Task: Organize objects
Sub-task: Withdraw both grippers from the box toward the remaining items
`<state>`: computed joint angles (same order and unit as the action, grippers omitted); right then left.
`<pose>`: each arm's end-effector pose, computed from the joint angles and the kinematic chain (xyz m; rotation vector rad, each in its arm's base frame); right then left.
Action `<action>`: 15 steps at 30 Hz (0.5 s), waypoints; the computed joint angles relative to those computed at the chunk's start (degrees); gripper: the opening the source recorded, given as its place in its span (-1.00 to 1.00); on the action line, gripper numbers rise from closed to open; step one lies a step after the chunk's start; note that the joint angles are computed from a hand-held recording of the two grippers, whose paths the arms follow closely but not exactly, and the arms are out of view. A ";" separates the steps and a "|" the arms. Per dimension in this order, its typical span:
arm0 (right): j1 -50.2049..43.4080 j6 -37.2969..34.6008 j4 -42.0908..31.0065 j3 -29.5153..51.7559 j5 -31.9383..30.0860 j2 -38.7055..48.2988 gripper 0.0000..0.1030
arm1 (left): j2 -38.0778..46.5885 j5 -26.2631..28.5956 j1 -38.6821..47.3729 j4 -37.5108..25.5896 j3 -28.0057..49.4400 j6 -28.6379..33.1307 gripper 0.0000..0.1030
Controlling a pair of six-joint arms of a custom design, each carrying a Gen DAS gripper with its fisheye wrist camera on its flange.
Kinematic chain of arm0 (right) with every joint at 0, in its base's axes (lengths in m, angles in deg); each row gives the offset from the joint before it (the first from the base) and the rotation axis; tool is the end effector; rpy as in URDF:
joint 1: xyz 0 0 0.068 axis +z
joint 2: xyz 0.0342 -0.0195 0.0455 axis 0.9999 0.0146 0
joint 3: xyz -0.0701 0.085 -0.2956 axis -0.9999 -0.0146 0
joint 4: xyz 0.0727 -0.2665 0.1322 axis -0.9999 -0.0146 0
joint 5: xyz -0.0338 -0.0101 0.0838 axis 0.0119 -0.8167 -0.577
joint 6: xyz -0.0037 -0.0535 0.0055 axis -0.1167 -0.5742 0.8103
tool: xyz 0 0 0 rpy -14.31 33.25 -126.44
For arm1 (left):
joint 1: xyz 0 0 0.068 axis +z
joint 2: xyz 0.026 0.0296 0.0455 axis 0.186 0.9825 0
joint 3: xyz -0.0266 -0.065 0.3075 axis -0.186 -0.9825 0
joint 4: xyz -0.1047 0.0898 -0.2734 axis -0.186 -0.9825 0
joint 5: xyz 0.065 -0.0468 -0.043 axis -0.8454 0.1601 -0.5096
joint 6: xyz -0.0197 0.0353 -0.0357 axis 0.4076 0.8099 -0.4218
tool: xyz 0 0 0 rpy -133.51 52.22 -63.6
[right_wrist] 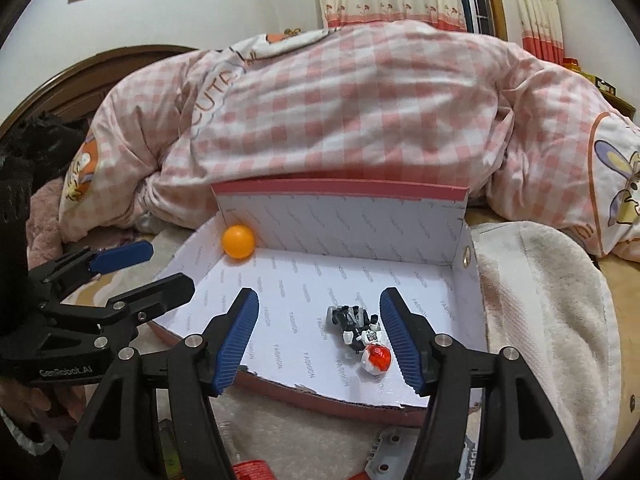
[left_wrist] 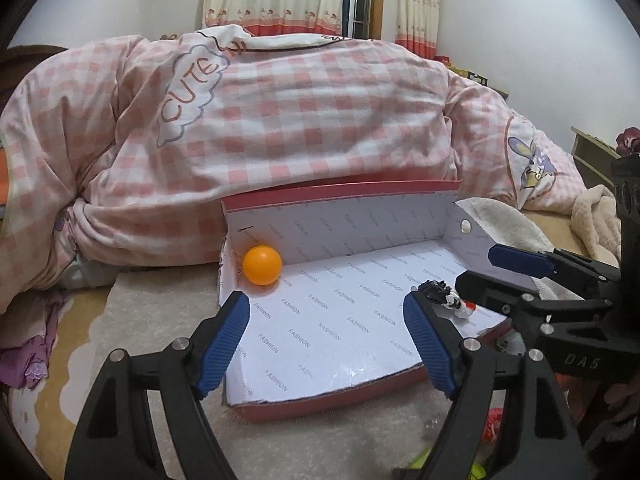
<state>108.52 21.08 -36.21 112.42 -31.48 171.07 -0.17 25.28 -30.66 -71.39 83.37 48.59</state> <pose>0.3656 0.1439 0.1906 -0.7803 2.1201 0.5708 0.2637 -0.2049 0.1958 -0.1814 2.2050 0.0032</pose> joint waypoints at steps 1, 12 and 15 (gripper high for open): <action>-0.31 0.27 -0.07 -0.46 -0.76 -0.75 0.26 | -0.40 -0.13 -0.26 -0.79 0.02 -0.13 0.56; -4.45 -6.46 -4.01 -5.70 -3.06 -9.01 0.26 | -8.90 -3.89 -4.54 -6.66 -2.91 -2.61 0.56; -5.60 -5.72 -5.25 -5.73 -5.02 -10.54 0.26 | -10.58 -5.77 -6.05 -8.16 -3.35 -3.08 0.56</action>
<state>102.92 15.35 -41.46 106.69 -36.50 160.52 -10.75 19.51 -36.71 -79.55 80.02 45.51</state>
